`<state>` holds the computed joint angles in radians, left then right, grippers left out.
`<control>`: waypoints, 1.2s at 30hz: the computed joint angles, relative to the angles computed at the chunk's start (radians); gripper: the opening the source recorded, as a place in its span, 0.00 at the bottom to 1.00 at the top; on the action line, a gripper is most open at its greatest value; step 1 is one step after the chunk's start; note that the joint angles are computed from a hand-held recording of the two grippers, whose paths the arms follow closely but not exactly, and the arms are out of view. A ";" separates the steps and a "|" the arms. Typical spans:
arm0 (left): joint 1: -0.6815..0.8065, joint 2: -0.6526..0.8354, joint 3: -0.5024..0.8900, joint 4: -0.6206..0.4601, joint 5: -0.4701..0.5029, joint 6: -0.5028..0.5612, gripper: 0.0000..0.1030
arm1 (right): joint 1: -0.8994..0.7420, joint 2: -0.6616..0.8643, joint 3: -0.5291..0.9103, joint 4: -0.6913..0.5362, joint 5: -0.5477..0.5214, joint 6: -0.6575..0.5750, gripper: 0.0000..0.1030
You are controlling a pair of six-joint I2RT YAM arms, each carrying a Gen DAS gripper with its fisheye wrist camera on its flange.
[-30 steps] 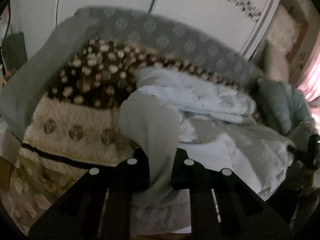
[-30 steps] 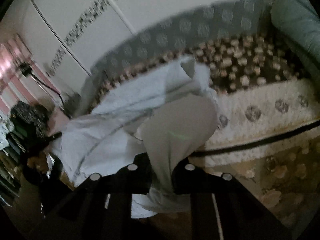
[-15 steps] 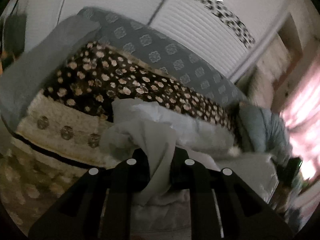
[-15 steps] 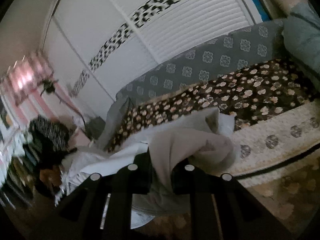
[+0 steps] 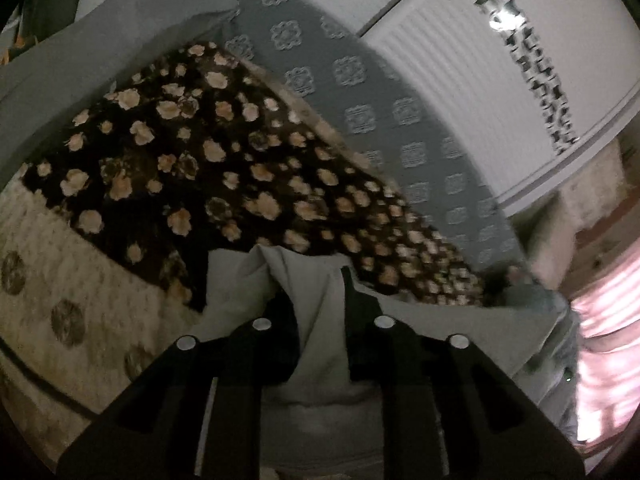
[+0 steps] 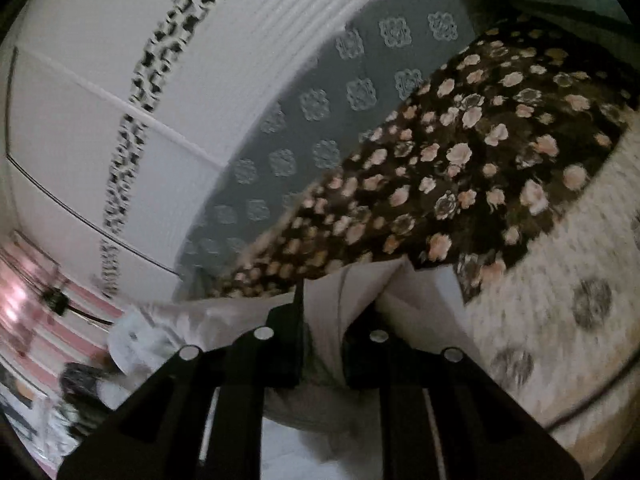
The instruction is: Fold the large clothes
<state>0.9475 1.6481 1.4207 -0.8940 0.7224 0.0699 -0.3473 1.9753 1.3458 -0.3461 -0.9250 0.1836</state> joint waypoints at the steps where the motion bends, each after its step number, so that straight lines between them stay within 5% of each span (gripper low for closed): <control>1: -0.014 0.028 -0.022 0.056 -0.019 -0.010 0.21 | 0.024 0.036 -0.003 0.056 0.028 0.032 0.13; 5: -0.044 0.143 -0.053 0.177 -0.045 0.003 0.22 | 0.080 0.122 -0.032 0.225 0.057 0.061 0.13; 9: -0.064 0.187 -0.058 0.249 -0.033 0.017 0.24 | 0.104 0.185 0.066 0.156 0.082 0.054 0.14; 15: -0.042 0.179 -0.006 0.186 0.009 0.007 0.32 | 0.089 0.174 0.139 0.015 0.071 0.028 0.18; 17: -0.022 0.146 0.007 0.153 0.043 0.014 0.42 | 0.072 0.144 0.144 -0.021 0.055 0.028 0.21; 18: -0.006 0.131 0.019 0.127 0.071 0.023 0.55 | 0.055 0.114 0.124 -0.009 0.025 0.044 0.25; 19: 0.005 0.114 0.018 0.124 0.090 0.024 0.87 | 0.039 0.091 0.106 0.005 -0.010 0.063 0.33; 20: 0.024 0.066 -0.019 0.181 0.098 -0.007 0.97 | 0.023 0.067 0.078 0.033 -0.050 0.095 0.38; 21: 0.047 -0.017 -0.088 0.296 0.069 -0.072 0.97 | 0.011 0.051 0.059 0.056 -0.078 0.125 0.49; 22: 0.064 -0.060 -0.107 0.333 0.043 -0.089 0.97 | -0.004 0.028 0.019 0.115 -0.117 0.179 0.74; 24: 0.101 -0.091 -0.097 0.323 0.053 -0.094 0.97 | -0.029 -0.063 -0.138 0.389 -0.105 0.344 0.99; 25: 0.131 -0.114 -0.103 0.319 0.078 -0.114 0.97 | -0.042 -0.122 -0.207 0.483 -0.054 0.368 0.99; 30: 0.187 -0.328 -0.266 0.378 0.042 -0.103 0.97 | -0.076 -0.351 -0.367 0.586 0.080 0.309 0.99; 36: -0.056 -0.685 -0.573 0.381 -0.206 0.050 0.97 | 0.152 -0.594 -0.544 0.437 0.235 -0.045 0.99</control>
